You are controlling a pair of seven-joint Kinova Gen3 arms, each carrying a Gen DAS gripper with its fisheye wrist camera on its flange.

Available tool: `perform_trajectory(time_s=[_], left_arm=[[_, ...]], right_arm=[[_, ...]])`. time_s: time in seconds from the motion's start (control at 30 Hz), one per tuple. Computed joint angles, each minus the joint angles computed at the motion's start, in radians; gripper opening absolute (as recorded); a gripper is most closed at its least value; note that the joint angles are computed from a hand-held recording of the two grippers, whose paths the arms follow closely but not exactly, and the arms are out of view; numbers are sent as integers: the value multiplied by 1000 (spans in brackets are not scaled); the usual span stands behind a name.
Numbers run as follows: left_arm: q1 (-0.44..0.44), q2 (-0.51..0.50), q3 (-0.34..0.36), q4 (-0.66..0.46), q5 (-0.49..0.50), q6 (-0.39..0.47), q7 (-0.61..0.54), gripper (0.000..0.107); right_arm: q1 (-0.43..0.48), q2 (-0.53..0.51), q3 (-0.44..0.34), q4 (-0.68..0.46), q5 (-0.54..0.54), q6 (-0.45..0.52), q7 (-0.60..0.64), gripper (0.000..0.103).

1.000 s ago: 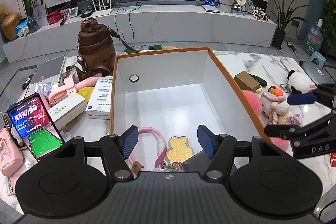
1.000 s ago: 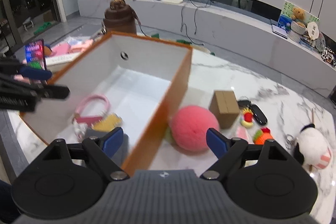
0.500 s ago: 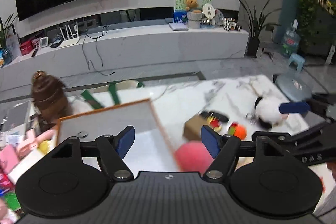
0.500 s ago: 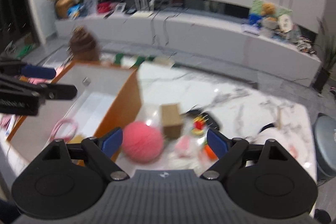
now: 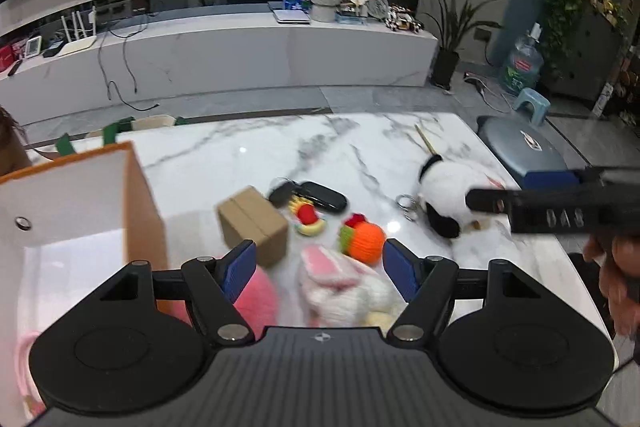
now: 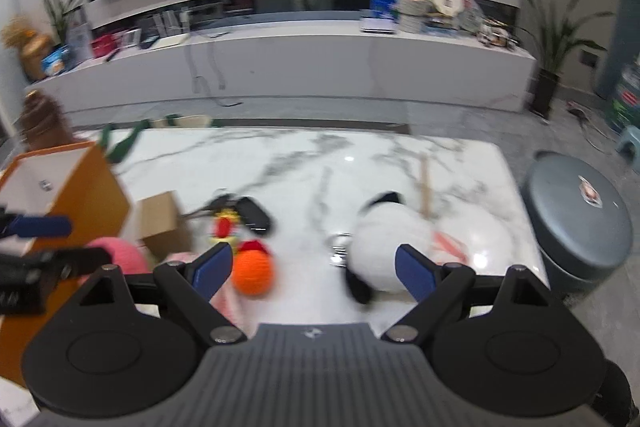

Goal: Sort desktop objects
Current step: 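Move both tools back over the toys on the table, then grasp white plush with striped body with right tool while left tool grasps crocheted bunny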

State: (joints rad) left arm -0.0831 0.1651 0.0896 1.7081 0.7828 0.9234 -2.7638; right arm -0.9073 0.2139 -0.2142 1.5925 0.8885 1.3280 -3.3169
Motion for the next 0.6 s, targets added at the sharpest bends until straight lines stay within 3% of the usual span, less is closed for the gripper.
perform_trajectory(time_s=[0.2, 0.3, 0.6], left_arm=[[40, -35, 11, 112, -4, -104, -76, 86], [52, -32, 11, 137, -12, -115, -83, 86], [119, 21, 40, 158, -133, -205, -3, 88]], right_arm=[[36, -26, 5, 88, 12, -34, -77, 89], [54, -13, 7, 103, 18, -47, -85, 89], [105, 32, 38, 116, 4, -95, -27, 94]])
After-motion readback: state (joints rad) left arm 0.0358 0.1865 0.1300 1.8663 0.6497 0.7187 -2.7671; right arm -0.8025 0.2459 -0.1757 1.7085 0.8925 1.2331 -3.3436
